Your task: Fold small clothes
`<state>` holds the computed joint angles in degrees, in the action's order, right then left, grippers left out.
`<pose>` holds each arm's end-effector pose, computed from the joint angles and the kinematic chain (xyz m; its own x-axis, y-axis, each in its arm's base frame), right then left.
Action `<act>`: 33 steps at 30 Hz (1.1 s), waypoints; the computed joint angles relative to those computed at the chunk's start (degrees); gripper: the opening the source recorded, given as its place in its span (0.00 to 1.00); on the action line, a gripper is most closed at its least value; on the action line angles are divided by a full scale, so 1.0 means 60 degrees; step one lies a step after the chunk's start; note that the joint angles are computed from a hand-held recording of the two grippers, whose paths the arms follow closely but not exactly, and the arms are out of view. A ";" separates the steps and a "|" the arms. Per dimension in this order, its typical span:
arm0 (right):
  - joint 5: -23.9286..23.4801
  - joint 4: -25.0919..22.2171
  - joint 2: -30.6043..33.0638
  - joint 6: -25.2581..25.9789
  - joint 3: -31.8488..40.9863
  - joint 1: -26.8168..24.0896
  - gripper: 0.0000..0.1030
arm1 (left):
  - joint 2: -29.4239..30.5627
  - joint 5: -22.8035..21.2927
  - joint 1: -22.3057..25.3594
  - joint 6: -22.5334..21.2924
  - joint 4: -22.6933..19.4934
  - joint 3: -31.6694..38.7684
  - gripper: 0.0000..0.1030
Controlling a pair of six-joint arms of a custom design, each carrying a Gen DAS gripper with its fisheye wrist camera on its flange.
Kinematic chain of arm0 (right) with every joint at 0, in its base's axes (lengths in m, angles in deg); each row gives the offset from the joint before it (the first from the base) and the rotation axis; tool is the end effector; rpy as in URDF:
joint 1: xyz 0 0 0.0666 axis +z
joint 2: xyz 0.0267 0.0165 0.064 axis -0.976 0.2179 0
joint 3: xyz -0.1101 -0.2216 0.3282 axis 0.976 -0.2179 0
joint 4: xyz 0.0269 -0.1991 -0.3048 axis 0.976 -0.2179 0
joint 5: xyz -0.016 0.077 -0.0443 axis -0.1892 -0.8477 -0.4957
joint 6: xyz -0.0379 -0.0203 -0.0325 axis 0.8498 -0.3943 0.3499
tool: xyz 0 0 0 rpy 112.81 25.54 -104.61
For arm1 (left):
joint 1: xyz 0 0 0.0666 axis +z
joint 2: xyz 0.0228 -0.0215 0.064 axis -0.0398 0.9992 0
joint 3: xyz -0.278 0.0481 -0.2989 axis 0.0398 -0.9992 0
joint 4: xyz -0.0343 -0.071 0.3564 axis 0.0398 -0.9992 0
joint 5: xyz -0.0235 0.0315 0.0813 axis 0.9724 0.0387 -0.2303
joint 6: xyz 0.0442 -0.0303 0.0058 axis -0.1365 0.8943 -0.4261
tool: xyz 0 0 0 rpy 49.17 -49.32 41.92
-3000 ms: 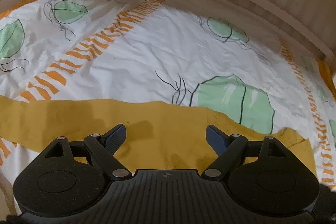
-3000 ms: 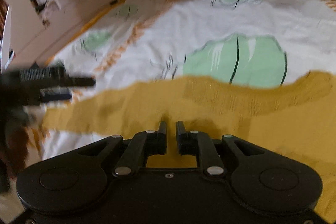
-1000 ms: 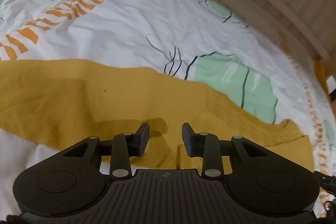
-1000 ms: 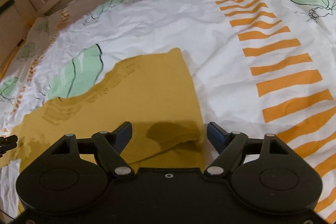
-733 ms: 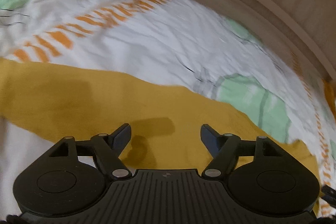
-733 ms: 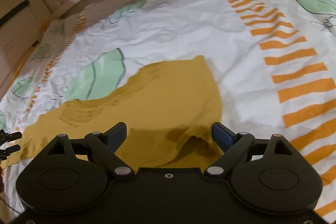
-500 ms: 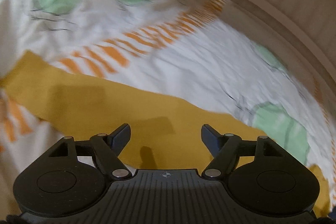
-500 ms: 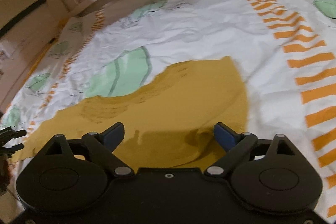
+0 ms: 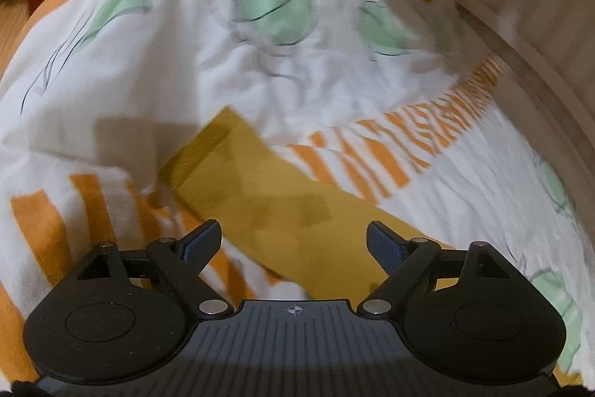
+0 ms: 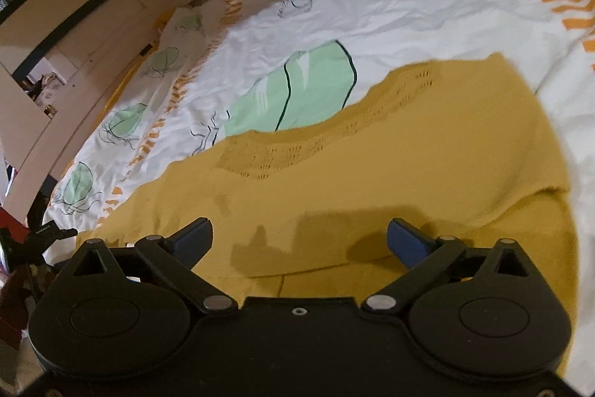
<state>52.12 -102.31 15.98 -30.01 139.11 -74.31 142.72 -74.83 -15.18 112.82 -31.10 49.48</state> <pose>0.3223 0.0257 0.4519 -0.6592 0.5151 -0.5479 0.1617 0.8086 0.5657 0.4806 -0.1037 0.4718 -0.6062 -0.5238 -0.5985 -0.4012 0.8511 -0.3386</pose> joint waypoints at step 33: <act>0.0204 0.0444 0.0041 -0.0287 -0.0120 0.0730 1.00 | 0.0431 -0.0230 0.0335 0.0901 0.1081 0.0128 0.06</act>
<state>53.35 -99.64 16.22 -31.73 138.40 -69.93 145.31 -76.21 -13.17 118.23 -24.62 50.25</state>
